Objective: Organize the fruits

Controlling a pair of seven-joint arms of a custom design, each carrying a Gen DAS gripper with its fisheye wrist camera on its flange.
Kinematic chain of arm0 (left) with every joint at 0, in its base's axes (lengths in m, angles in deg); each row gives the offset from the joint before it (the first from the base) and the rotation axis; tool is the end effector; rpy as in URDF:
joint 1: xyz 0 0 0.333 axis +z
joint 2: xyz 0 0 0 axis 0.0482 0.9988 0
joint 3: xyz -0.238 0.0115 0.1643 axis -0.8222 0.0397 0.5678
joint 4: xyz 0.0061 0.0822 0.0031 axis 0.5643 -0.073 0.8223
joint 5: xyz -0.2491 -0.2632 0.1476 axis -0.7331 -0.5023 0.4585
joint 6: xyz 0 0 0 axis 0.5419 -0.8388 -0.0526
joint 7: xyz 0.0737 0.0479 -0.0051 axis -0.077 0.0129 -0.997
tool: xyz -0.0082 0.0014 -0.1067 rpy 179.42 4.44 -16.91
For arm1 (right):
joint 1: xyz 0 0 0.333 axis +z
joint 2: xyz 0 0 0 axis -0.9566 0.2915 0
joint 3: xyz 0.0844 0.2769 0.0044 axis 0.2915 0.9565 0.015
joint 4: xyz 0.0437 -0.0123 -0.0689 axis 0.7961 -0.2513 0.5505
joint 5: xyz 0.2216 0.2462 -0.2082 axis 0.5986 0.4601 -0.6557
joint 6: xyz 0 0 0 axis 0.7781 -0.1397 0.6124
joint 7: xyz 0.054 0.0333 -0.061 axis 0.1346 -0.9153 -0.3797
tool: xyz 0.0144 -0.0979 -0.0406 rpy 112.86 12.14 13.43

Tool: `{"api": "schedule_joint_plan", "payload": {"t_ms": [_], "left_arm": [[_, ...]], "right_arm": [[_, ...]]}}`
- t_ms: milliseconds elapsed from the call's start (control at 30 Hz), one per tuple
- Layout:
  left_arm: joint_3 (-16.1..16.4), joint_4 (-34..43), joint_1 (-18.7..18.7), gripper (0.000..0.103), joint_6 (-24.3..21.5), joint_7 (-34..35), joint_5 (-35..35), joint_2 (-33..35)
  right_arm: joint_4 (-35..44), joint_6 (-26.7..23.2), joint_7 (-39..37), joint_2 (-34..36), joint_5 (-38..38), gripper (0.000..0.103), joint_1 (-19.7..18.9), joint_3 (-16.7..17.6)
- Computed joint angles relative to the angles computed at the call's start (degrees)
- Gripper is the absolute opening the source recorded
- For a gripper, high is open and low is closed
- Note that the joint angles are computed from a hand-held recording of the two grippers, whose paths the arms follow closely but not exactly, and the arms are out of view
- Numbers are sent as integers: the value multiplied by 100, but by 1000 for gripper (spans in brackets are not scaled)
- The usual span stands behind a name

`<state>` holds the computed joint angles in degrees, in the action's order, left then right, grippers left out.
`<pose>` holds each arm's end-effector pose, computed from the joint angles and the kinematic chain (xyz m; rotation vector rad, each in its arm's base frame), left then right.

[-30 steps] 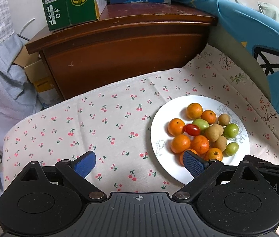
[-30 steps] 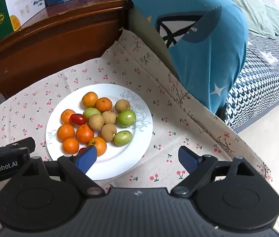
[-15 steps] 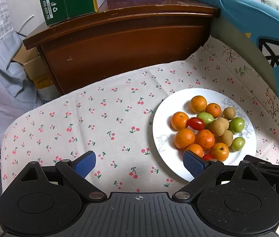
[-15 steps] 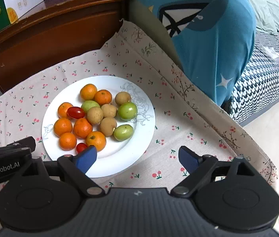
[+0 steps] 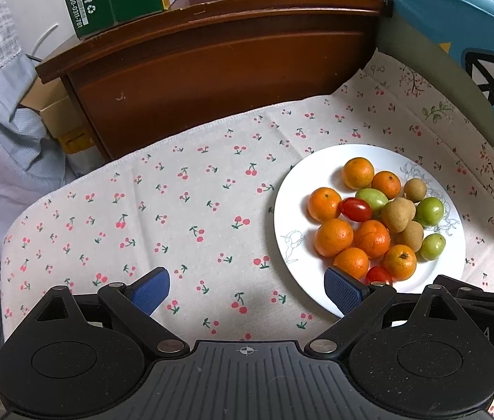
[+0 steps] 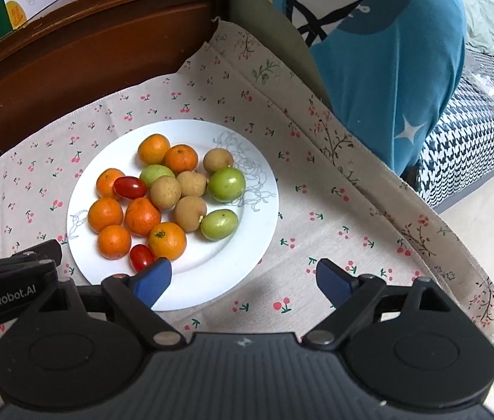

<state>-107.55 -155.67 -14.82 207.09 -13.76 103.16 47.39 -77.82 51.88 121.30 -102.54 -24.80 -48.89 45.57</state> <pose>0.4310 -0.3415 0.4806 -1.7558 1.9191 -0.5786 0.4125 0.3013 0.4593 -1.7346 2.0720 -0.6370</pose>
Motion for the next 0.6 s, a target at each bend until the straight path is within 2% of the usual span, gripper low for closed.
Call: {"api": "schedule_joint_plan", "payload": {"t_ms": [600], "left_arm": [[-72, -96, -14, 96, -248, 66, 74, -210]], "right_arm": [[-91, -43, -54, -122, -38, 89, 48, 70]]}}
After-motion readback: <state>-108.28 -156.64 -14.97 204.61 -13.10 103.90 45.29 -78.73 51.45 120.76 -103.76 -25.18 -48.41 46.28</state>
